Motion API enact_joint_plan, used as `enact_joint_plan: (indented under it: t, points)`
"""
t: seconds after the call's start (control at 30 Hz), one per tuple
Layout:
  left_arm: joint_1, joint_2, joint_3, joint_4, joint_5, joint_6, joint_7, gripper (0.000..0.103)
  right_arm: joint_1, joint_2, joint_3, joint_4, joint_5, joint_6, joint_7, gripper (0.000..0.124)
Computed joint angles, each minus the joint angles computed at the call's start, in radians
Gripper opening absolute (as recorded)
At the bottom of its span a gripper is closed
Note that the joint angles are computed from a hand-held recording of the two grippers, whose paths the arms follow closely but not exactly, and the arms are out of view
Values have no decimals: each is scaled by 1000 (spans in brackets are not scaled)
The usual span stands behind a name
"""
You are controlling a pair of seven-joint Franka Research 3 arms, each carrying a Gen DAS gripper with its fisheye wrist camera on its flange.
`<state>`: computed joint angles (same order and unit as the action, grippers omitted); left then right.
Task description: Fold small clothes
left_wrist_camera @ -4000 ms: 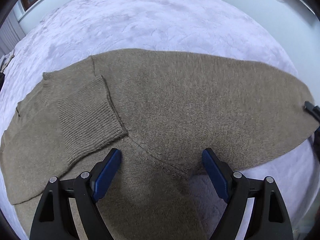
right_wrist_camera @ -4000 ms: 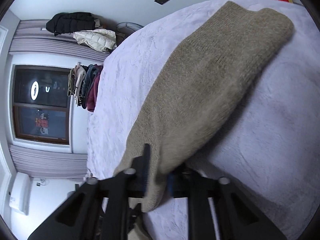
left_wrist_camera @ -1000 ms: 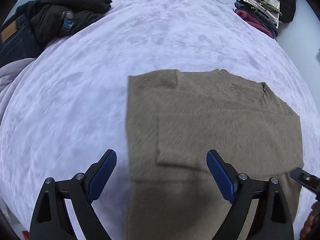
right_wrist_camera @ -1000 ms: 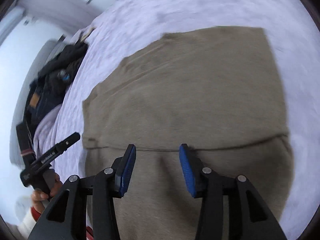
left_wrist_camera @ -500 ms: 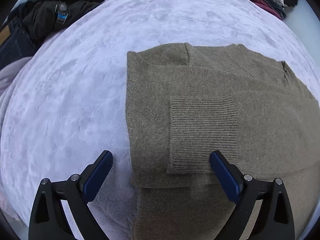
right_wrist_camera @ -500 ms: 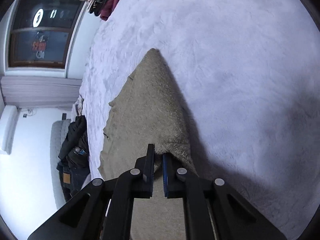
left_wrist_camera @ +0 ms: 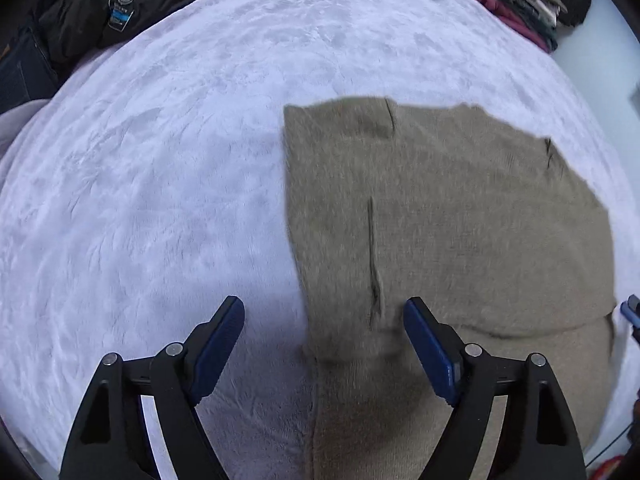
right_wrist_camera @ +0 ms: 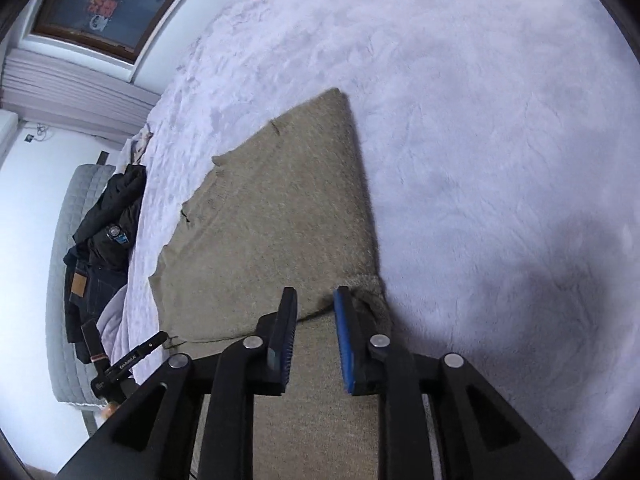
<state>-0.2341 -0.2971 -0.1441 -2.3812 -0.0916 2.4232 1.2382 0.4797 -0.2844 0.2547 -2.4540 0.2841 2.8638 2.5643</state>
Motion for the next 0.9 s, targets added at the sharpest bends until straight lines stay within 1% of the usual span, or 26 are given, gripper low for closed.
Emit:
enact_joint_plan:
  t: [0.03, 0.07, 0.1, 0.17, 0.23, 0.27, 0.3, 0.33, 0.37, 0.4, 0.43, 0.47, 0.5, 0.57, 0.63, 0.67, 0.73, 0.77, 0.8, 0.83, 0.87, 0.9]
  points:
    - [2, 17, 16, 14, -21, 8, 15, 84, -7, -11, -3, 1, -9, -4, -2, 50]
    - [2, 36, 34, 30, -59, 14, 39, 84, -25, -10, -2, 9, -29, -11, 1, 52]
    - [3, 60, 48, 48, -101, 21, 59, 84, -46, -4, 0, 19, -53, -22, 8, 52]
    - [14, 119, 62, 90, -173, 34, 102, 84, -48, 22, -27, 32, -35, -12, -16, 52]
    - [34, 180, 61, 135, -226, 33, 145, 84, -43, 60, -58, 45, -1, 3, -56, 52]
    - [47, 208, 52, 158, -224, 36, 150, 84, -46, 86, -68, 59, 10, -1, -70, 52]
    - [59, 227, 38, 173, -201, 43, 138, 84, -29, 111, -88, 68, 59, 16, -115, 52]
    - [70, 246, 29, 186, -184, 56, 133, 83, -2, 136, -115, 77, 145, 39, -184, 52]
    - [78, 256, 19, 192, -175, 68, 129, 79, 21, 159, -134, 87, 236, 59, -254, 52]
    - [86, 270, 12, 204, -154, 70, 121, 65, 37, 179, -146, 99, 327, 75, -325, 47]
    - [92, 279, 5, 214, -136, 66, 116, 52, 38, 193, -144, 110, 372, 82, -359, 17]
    - [96, 280, 0, 216, -128, 69, 119, 47, 42, 208, -145, 129, 434, 80, -411, 11]
    - [101, 278, -3, 212, -122, 77, 125, 42, 34, 214, -136, 142, 438, 77, -419, 11]
    - [109, 273, -5, 201, -124, 89, 138, 42, 5, 206, -113, 142, 333, 71, -365, 10]
    - [114, 273, -4, 192, -163, 98, 159, 42, -22, 209, -105, 142, 243, 23, -299, 10]
    - [116, 274, -5, 191, -172, 103, 158, 42, -41, 209, -93, 134, 218, 13, -265, 10]
    - [117, 267, -8, 182, -162, 111, 143, 42, -21, 221, -108, 120, 298, 49, -315, 10]
    - [117, 260, -10, 175, -148, 111, 133, 43, -22, 223, -103, 112, 288, 65, -303, 11]
    - [118, 249, -11, 168, -117, 106, 109, 48, -26, 220, -96, 106, 254, 75, -272, 12]
    - [118, 238, -13, 162, -75, 100, 73, 56, -32, 215, -91, 103, 213, 76, -236, 16]
    - [118, 230, -16, 159, -30, 92, 35, 61, -35, 209, -87, 102, 186, 71, -212, 16]
    - [118, 220, -19, 154, 11, 83, 0, 69, -40, 204, -84, 103, 156, 59, -184, 18]
